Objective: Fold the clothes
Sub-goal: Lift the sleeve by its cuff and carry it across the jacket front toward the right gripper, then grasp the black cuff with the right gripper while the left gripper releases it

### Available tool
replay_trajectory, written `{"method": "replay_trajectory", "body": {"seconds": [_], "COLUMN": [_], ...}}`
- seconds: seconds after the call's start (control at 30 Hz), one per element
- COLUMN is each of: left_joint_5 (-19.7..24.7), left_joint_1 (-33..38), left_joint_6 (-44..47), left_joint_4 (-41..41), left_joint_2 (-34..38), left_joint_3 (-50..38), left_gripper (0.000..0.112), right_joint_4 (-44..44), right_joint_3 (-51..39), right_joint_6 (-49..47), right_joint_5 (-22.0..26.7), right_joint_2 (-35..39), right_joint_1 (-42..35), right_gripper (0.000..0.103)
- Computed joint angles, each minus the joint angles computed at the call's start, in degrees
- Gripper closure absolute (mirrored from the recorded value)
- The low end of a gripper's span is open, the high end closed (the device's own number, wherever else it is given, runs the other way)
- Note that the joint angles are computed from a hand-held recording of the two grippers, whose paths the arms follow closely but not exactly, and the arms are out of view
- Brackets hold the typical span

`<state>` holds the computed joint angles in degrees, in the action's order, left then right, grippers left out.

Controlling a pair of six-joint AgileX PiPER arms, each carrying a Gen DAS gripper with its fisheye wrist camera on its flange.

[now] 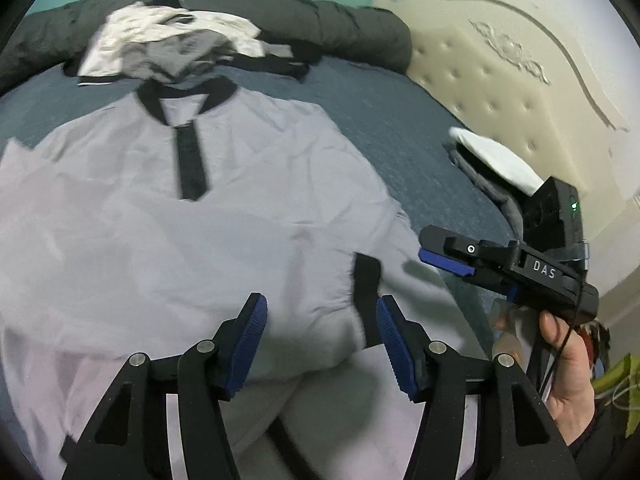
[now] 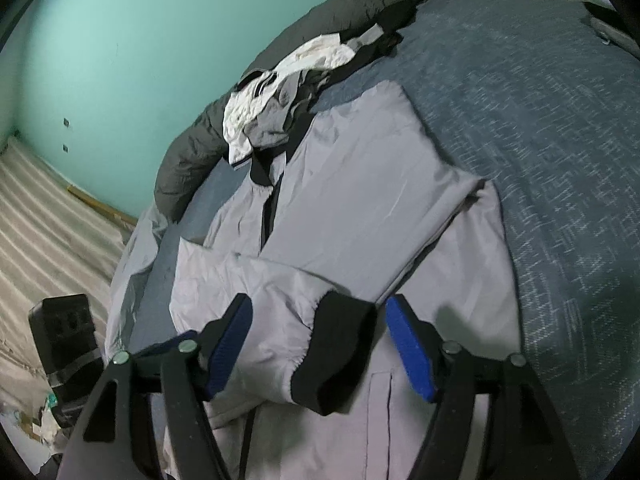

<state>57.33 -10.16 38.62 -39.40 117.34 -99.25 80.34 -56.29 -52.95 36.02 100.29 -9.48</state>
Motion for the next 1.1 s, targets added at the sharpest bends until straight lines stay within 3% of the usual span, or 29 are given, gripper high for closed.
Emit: {"method": "replay_trajectory", "body": {"seconds": [0.37,0.67,0.77,0.93,1.1], "left_joint_5": [-7.8,-9.7,-10.0,-10.3,-10.8], "left_joint_1": [11.5,16.4,17.1,18.3,18.4], "left_joint_6": [3.2,10.5,12.1,14.2,15.4], "left_joint_4": [-1.7,-8.0,-8.9,-10.4,-10.8], "left_joint_2": [-3.9,-3.6,-2.9,-1.8,-1.1], "left_joint_3": [11.8,16.0,16.3,17.4,17.8], "left_gripper": [0.051,0.051,0.051,0.051,0.051], "right_joint_4": [-6.0,-8.5,-10.9,-16.4,-14.7], "right_joint_3": [-4.1,-4.9,-5.5,-5.7,-4.2], "right_joint_6": [6.6,7.5,9.5,13.1,10.8], "right_joint_5": [-1.7,-4.7,-6.0,-10.1,-12.2], "right_joint_2": [5.5,6.3,6.6,6.1,4.2], "right_joint_1": [3.3,6.5,7.4,9.4,10.0], "right_gripper": [0.03,0.032,0.047,0.084,0.098]}}
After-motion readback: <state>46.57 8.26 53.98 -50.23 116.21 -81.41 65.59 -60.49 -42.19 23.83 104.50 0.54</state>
